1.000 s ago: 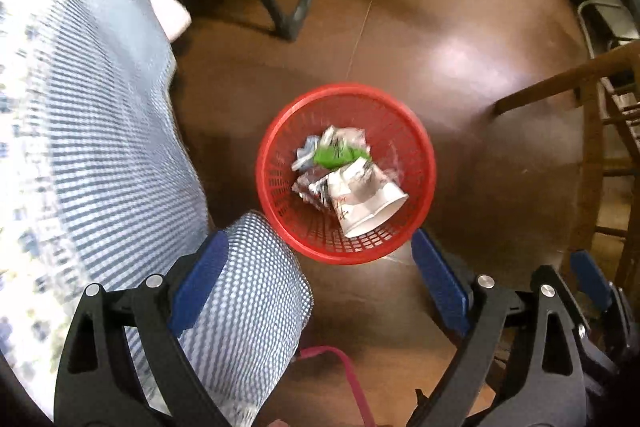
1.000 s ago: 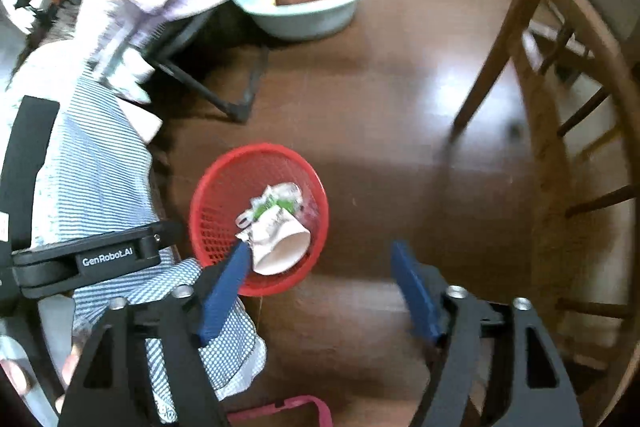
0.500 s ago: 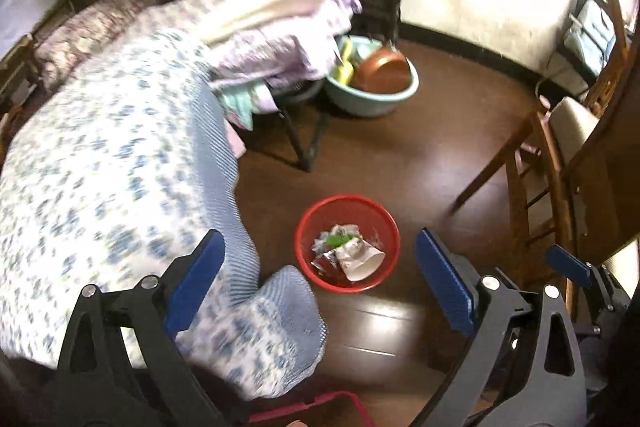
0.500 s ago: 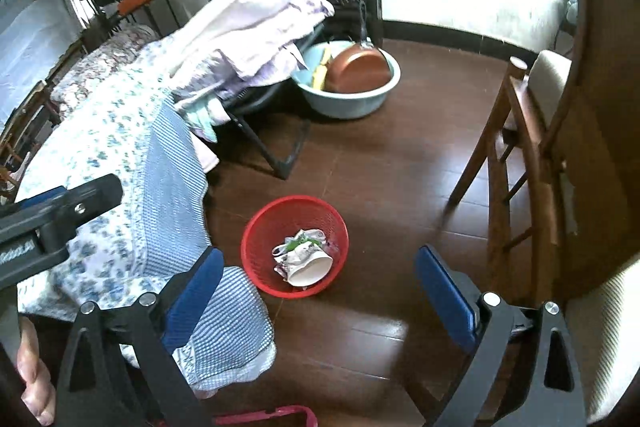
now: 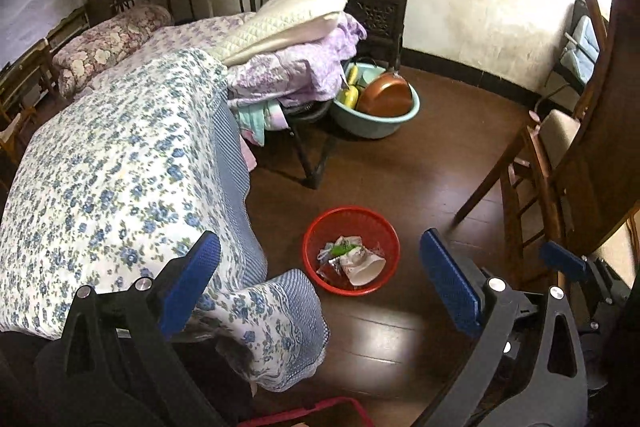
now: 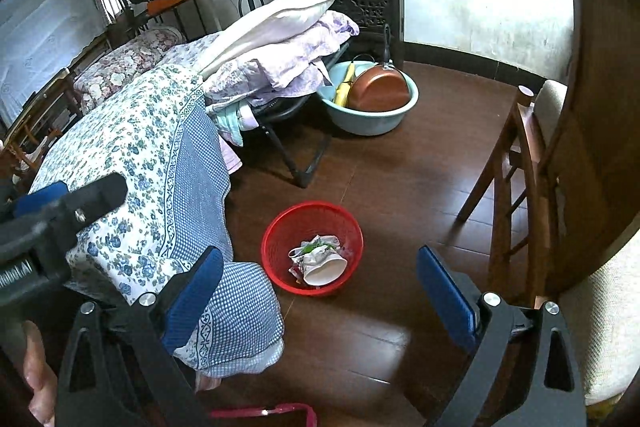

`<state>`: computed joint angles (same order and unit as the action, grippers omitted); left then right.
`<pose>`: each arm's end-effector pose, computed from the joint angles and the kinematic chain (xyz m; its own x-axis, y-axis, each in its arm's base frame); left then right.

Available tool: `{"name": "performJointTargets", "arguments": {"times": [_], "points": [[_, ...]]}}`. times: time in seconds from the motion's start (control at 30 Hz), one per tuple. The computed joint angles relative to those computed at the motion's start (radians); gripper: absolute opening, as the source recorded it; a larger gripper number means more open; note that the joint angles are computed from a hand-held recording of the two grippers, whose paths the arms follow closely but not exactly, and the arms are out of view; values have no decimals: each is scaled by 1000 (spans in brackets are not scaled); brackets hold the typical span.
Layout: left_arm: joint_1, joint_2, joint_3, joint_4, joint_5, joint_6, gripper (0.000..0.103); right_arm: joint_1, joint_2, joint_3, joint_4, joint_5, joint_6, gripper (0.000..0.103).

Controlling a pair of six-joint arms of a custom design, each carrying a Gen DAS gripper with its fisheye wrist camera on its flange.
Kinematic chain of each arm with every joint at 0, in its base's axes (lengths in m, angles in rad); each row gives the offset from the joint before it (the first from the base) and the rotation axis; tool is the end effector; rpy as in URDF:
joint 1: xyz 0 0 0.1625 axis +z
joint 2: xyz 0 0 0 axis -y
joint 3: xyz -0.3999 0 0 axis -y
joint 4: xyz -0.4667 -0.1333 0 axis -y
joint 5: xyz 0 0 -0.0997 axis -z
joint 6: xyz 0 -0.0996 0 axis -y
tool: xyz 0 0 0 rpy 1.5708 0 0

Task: Collect trash

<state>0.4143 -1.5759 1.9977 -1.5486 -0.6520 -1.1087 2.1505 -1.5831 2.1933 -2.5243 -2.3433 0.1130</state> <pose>-0.3610 -0.3909 0.2739 -0.7095 -0.0165 -0.7045 0.4297 0.7823 -0.4510 0.3248 -0.3796 0.2613 -0.7814 -0.1057 0.6151 -0.4305 0.8049 -0.4086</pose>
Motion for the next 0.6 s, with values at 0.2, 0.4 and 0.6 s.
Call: {"name": "performJointTargets", "arguments": {"times": [0.2, 0.4, 0.6], "points": [[4, 5, 21, -39, -34, 44, 96, -19, 3, 3, 26, 2, 23, 95], [7, 16, 27, -61, -50, 79, 96, -25, -3, 9, 24, -2, 26, 95], [25, 27, 28, -87, -79, 99, 96, -37, 0, 9, 36, -6, 35, 95]]}}
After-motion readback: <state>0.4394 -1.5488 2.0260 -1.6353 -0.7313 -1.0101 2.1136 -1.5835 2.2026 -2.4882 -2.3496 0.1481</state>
